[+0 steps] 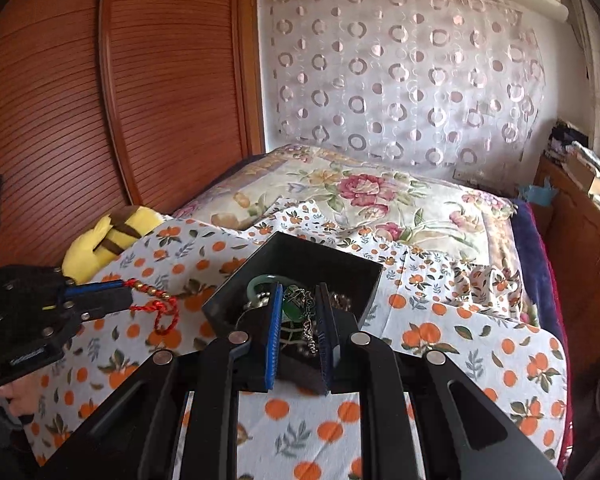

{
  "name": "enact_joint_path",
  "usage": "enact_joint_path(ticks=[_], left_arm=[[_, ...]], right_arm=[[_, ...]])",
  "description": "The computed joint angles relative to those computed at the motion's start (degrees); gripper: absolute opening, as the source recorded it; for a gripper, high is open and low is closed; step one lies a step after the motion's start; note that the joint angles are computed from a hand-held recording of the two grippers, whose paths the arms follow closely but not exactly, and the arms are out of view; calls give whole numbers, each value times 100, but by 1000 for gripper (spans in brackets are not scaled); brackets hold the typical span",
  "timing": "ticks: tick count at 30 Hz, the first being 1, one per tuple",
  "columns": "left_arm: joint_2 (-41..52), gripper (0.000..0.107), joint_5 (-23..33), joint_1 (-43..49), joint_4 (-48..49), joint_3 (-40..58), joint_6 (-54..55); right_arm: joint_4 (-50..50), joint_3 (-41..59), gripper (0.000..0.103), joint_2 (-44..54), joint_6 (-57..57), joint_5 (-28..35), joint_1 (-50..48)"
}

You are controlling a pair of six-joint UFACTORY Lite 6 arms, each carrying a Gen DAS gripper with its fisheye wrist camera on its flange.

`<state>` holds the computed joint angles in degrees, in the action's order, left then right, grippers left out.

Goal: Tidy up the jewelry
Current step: 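Carry the red bracelet and green earrings into the black box, open both tools, then return the right tool to the pile and grasp a gold ring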

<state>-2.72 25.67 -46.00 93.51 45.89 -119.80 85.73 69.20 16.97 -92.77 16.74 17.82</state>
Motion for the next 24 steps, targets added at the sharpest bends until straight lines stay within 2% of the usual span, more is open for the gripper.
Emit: enact_joint_path(ticks=[5,6,7,9,15,24], left_arm=[[233,3,-77,142,-198,327,396],[308,3,-124,195,-228,420,465],[353,3,-152,223,-250,480,509],[489,3,-204,271,-272,626,569],[1059,3,-306,372,-549,1242,983],[1892,3,-338,468,-1099,2178,1675]], right_arm=[[-814,619,19,639,991,18,12],[-920,654,25,699,1123,-79,38],[-786,628,38,705,1016,-121,38],[-205,449,45,636,465,-87,-10],[184,12,45,375,-96,-99,-200],[1202,-899,45,-144,-1527,-77,-469]])
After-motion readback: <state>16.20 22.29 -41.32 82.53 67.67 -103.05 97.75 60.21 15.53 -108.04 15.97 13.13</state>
